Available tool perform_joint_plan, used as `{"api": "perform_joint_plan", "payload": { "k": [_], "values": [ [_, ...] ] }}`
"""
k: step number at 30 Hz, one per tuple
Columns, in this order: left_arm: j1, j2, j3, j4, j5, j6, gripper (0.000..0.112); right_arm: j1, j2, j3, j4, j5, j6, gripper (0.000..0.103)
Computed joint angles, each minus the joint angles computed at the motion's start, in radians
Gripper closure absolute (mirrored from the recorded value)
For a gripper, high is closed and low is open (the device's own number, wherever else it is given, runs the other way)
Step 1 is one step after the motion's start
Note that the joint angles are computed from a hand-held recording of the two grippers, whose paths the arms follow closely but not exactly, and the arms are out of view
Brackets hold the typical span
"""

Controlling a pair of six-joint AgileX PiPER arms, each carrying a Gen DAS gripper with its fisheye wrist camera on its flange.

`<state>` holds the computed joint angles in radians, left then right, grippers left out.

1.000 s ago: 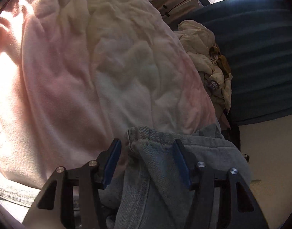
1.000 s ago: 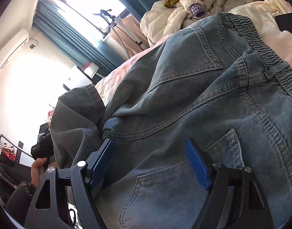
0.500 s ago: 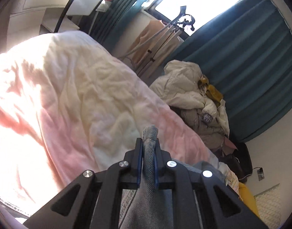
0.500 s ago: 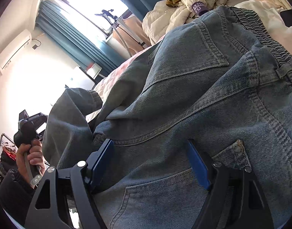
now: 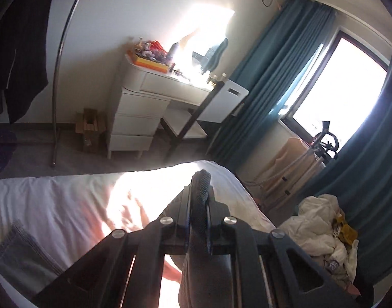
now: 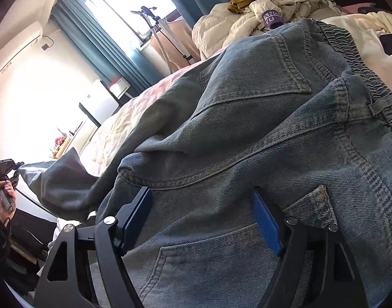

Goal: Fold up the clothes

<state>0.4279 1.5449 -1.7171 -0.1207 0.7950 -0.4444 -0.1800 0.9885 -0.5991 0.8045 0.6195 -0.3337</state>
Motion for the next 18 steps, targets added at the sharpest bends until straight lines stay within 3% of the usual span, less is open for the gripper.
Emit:
{"api": "perform_joint_plan", "payload": {
  "k": [5, 10, 14, 18],
  "values": [
    [0.157, 0.056, -0.086, -0.087, 0.093, 0.000, 0.103, 0.054, 0.013, -0.009, -0.073, -0.042, 0.077, 0.025],
    [0.170, 0.076, -0.127, -0.149, 0.132, 0.058, 0.103, 0.112, 0.025, -0.016, -0.158, -0.080, 0.169, 0.025],
    [0.177, 0.025, -0.028, -0.207, 0.096, 0.137, 0.103, 0.122, 0.035, -0.018, -0.171, -0.091, 0.179, 0.025],
    [0.281, -0.053, 0.171, -0.352, 0.084, 0.280, 0.103, 0.117, 0.041, -0.018, -0.163, -0.093, 0.167, 0.025]
  ]
}}
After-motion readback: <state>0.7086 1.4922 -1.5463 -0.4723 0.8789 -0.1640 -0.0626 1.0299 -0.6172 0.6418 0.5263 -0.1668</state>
